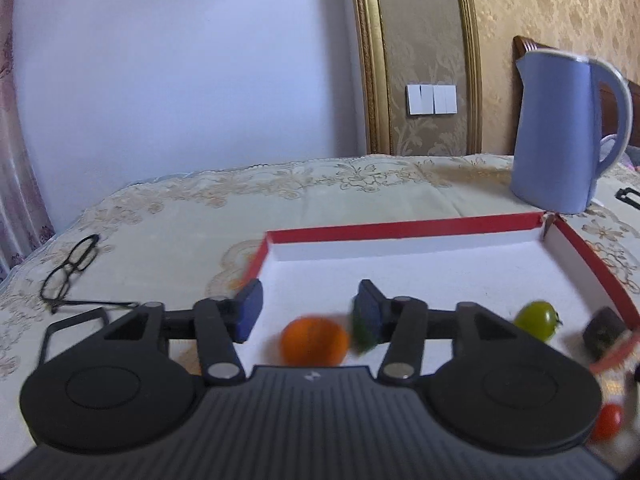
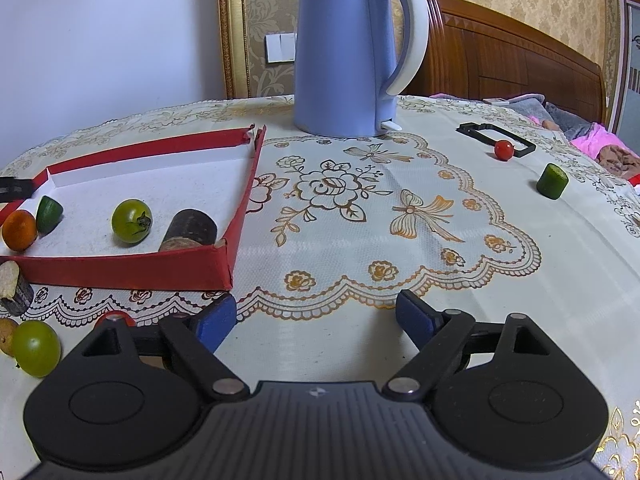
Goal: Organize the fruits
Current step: 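Carry the green pepper piece into the red box and release it, then move the right gripper to the red tomato and grasp it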
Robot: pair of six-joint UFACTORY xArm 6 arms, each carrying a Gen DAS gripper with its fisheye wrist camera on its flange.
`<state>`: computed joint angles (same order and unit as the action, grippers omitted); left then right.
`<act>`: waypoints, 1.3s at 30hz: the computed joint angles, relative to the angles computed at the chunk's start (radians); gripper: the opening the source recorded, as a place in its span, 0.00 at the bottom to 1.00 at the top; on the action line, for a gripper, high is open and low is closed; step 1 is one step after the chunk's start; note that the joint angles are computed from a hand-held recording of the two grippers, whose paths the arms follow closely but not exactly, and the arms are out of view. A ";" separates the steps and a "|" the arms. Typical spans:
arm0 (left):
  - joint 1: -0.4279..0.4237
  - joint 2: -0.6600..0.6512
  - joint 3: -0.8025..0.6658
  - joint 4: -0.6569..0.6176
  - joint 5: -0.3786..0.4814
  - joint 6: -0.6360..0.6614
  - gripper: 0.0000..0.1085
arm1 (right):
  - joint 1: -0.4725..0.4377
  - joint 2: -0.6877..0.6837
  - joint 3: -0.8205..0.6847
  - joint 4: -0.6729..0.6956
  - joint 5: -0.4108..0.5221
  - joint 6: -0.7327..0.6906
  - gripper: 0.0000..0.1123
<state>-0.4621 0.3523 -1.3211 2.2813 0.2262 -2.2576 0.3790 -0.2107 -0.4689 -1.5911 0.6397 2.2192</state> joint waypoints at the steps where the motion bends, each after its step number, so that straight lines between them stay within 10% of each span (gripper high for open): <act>1: 0.005 -0.027 0.034 0.020 0.007 -0.030 0.50 | 0.000 0.000 0.000 0.000 0.000 0.000 0.78; 12: 0.107 -0.194 0.275 0.185 -0.002 -0.296 0.54 | 0.000 0.000 0.000 0.000 0.000 0.000 0.78; 26: 0.186 -0.115 0.229 0.025 -0.084 -0.215 0.61 | 0.013 -0.090 0.076 -0.226 -0.043 0.246 0.80; 39: 0.175 -0.079 0.188 -0.004 -0.089 -0.188 0.75 | 0.134 -0.043 0.006 -0.187 0.002 0.107 0.74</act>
<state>-0.2873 0.2732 -1.1331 2.2776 0.1371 -2.4460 0.5134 -0.2537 -0.4626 -1.7779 0.6415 2.3259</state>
